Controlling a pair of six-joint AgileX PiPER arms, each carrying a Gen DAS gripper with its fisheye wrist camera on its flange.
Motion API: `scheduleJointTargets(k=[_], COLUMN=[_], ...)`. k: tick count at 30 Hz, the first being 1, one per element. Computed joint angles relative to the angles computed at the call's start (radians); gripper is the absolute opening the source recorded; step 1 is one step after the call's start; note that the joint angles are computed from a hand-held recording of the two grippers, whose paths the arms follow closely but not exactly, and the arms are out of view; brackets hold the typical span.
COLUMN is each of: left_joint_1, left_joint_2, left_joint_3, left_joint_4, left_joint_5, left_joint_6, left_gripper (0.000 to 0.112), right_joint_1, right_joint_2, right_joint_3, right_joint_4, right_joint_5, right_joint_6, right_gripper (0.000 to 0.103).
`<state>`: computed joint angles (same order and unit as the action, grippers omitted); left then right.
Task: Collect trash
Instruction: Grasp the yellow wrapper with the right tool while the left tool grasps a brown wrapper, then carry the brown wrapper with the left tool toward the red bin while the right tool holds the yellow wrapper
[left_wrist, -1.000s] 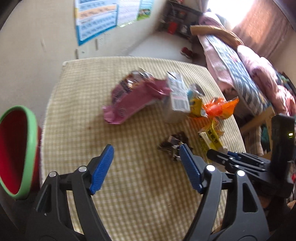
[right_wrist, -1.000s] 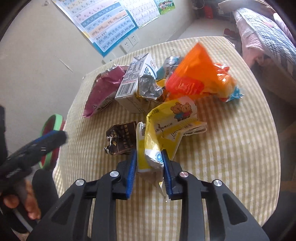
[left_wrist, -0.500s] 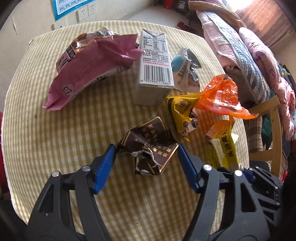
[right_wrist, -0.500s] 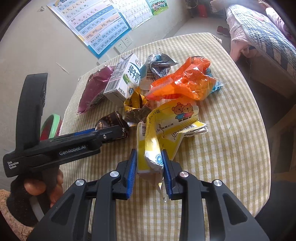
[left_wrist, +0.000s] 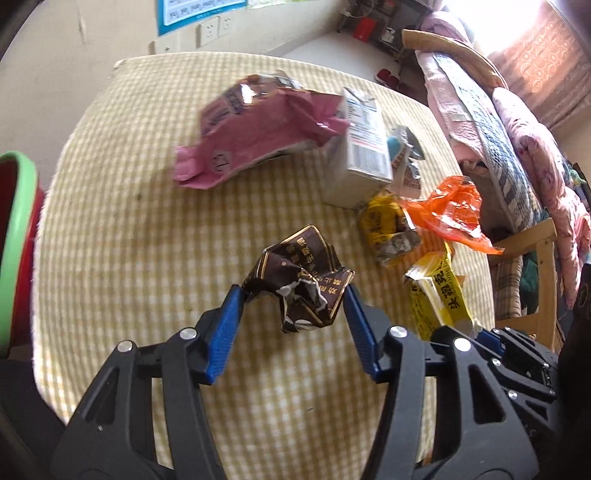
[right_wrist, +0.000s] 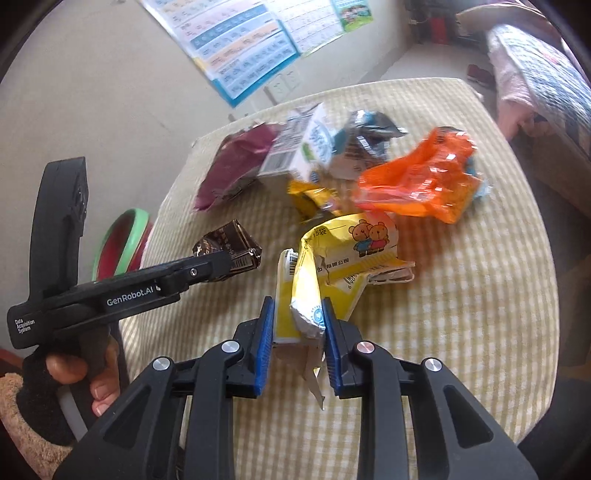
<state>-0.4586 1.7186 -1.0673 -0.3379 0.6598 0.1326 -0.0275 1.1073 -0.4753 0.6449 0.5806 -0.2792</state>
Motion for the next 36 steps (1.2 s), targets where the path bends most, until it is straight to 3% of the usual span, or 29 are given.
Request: scheduleJointTargets(k=[7, 16, 36], left_joint_1=[0.04, 0.054, 0.138], left_joint_2=[-0.027, -0.031, -0.238], left_joint_3=[0.039, 0.06, 0.091], left_joint_4=[0.033, -0.015, 0.034], left_joint_5=[-0.02, -0.038, -0.059], left_joint_6=[-0.027, 0.024, -0.01], left_gripper=[0.033, 0.033, 0.033], right_joint_1=[0.102, 0.153, 0.337], right_joint_2=[0.055, -0.024, -0.042], right_joint_3=[-0.013, -0.028, -0.132], right_joint_4=[-0.072, -0.156, -0.361], right_joint_5=[-0.022, -0.015, -0.046], right_joint_6=[0.106, 0.221, 0.463], right_gripper=[0.023, 0.023, 0.023])
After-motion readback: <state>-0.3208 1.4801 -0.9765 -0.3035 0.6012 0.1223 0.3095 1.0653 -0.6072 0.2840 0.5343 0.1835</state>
